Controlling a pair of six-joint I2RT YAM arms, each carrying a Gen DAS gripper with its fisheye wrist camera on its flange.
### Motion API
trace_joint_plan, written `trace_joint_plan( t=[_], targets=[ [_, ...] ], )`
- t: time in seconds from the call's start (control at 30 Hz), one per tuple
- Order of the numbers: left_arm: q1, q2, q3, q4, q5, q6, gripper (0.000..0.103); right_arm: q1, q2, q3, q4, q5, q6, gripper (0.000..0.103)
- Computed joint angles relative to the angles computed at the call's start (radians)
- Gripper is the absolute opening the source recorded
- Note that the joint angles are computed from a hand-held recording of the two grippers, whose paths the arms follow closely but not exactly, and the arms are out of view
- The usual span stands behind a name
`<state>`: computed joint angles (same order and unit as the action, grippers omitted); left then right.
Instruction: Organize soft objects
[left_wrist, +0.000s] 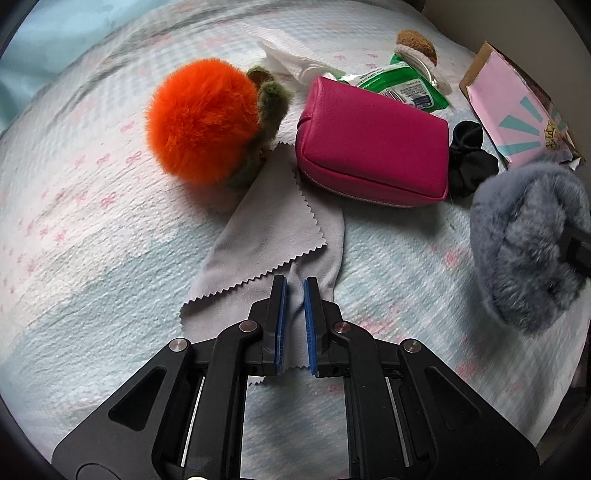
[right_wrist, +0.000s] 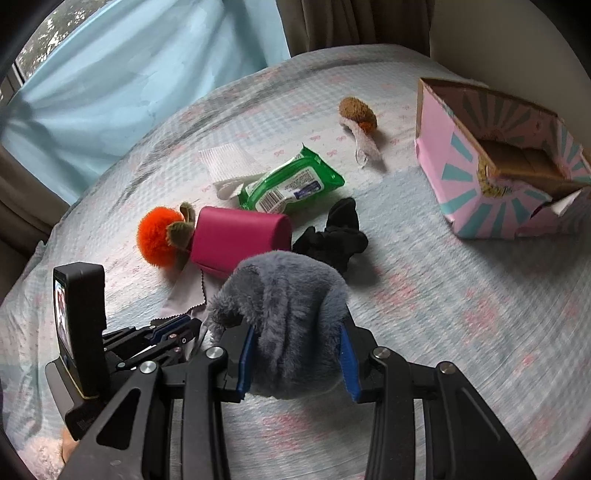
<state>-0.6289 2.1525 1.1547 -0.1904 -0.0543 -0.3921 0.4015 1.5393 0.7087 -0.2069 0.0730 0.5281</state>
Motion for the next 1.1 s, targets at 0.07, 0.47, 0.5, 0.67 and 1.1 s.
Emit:
trace_joint_plan(
  t=[0.07,0.47,0.5,0.67,1.1],
  targets=[
    [-0.001,0.009,0.028,-0.041,-0.002,0.006,0.008,0.005,0.005,-0.001,-0.003,0.002,-0.003,0.036],
    [0.005,0.019,0.072,-0.123,0.017,-0.038,0.008,0.008,0.024,0.0,0.005,0.004,-0.015,0.036],
    [0.017,0.011,0.052,-0.098,0.041,-0.027,0.008,0.005,0.025,-0.001,0.007,0.003,-0.017,0.036],
    [0.082,-0.044,-0.12,0.129,0.162,-0.125,0.008,-0.01,0.037,-0.003,0.014,-0.009,-0.019,0.036],
    [-0.006,-0.033,-0.056,0.026,-0.013,-0.164,0.008,-0.013,0.074,-0.016,0.043,-0.014,-0.008,0.036]
  ],
)
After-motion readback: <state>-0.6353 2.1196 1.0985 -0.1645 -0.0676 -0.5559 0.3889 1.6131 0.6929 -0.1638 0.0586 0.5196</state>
